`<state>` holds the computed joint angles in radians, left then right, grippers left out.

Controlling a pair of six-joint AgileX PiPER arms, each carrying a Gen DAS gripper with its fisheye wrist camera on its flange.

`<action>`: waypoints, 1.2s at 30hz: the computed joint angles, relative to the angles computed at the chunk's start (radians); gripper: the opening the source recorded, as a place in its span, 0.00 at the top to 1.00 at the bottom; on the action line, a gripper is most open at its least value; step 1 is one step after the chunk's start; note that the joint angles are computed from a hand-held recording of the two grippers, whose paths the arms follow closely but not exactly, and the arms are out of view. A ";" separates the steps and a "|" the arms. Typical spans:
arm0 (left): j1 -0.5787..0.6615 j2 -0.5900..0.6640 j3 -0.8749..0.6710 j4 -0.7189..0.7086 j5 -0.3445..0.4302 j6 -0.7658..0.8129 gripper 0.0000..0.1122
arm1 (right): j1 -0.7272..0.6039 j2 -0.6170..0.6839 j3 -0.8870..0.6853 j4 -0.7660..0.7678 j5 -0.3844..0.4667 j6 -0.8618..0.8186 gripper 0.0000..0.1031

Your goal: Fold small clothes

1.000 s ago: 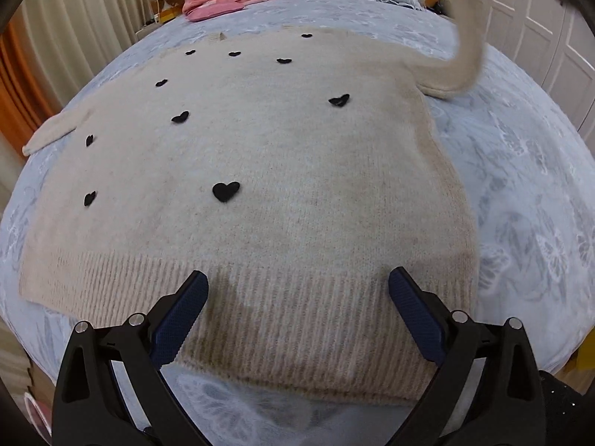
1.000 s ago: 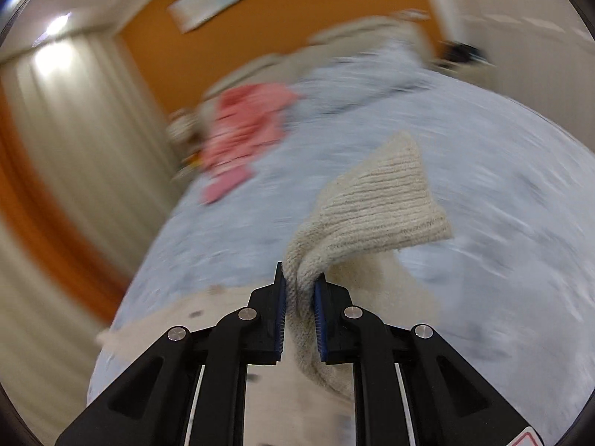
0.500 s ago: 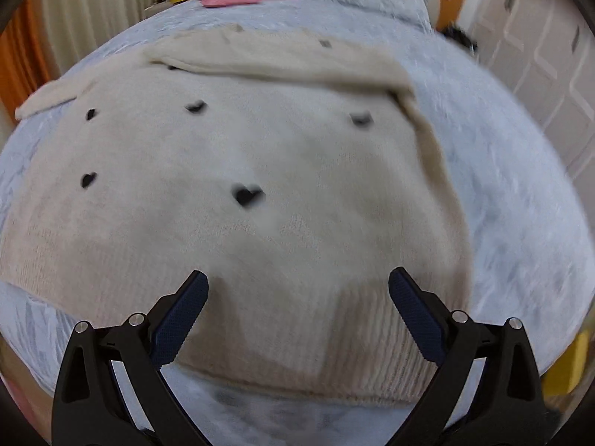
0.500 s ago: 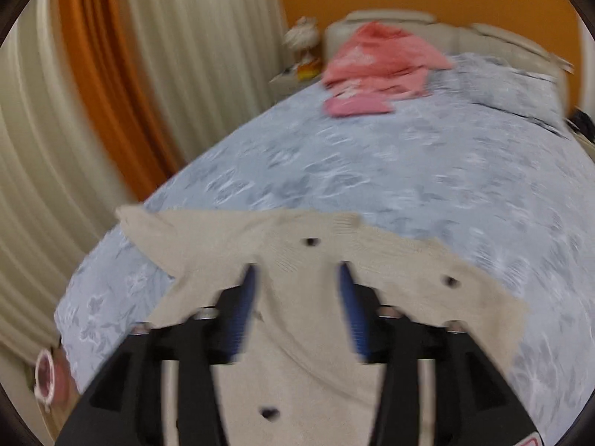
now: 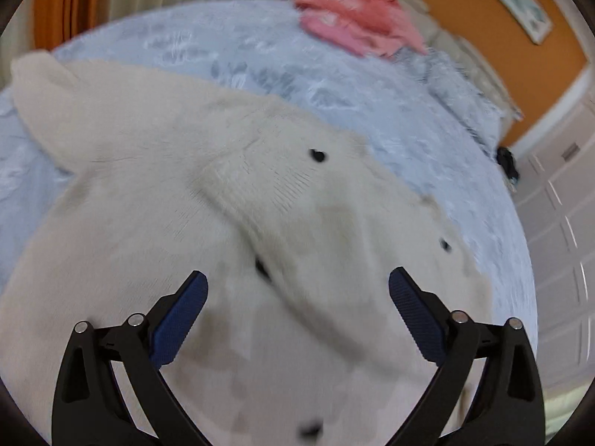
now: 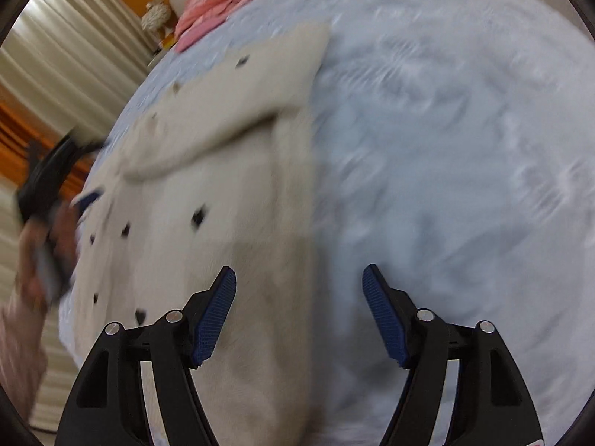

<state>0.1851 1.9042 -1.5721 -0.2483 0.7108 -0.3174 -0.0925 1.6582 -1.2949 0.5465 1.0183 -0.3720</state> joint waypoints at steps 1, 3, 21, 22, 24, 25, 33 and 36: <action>0.003 0.044 -0.044 0.015 0.023 -0.027 0.48 | 0.021 -0.014 0.022 -0.020 -0.041 0.000 0.31; -0.006 0.111 -0.113 0.118 0.053 -0.150 0.80 | 0.064 -0.028 0.046 -0.023 -0.080 -0.033 0.50; 0.032 0.012 0.151 -0.086 -0.243 0.056 0.87 | 0.078 0.122 -0.326 -0.224 -0.094 0.049 0.51; 0.033 0.012 0.152 -0.097 -0.245 0.063 0.87 | 0.119 0.181 -0.392 -0.286 -0.094 0.067 0.51; 0.037 0.016 0.150 -0.121 -0.250 0.080 0.87 | 0.165 0.328 -0.534 -0.343 -0.044 0.076 0.56; 0.040 0.015 0.151 -0.135 -0.249 0.090 0.87 | 0.162 0.391 -0.615 -0.314 0.014 0.060 0.68; 0.050 -0.001 0.232 -0.383 -0.331 0.379 0.79 | 0.015 0.419 -0.595 -0.133 -0.042 0.209 0.93; 0.008 -0.013 0.263 -0.287 -0.404 0.322 0.73 | -0.001 0.398 -0.555 -0.104 -0.041 0.149 0.88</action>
<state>0.1933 1.8912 -1.3096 -0.5356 0.3069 0.0047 -0.0934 2.0560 -1.8497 0.4424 0.9774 -0.2235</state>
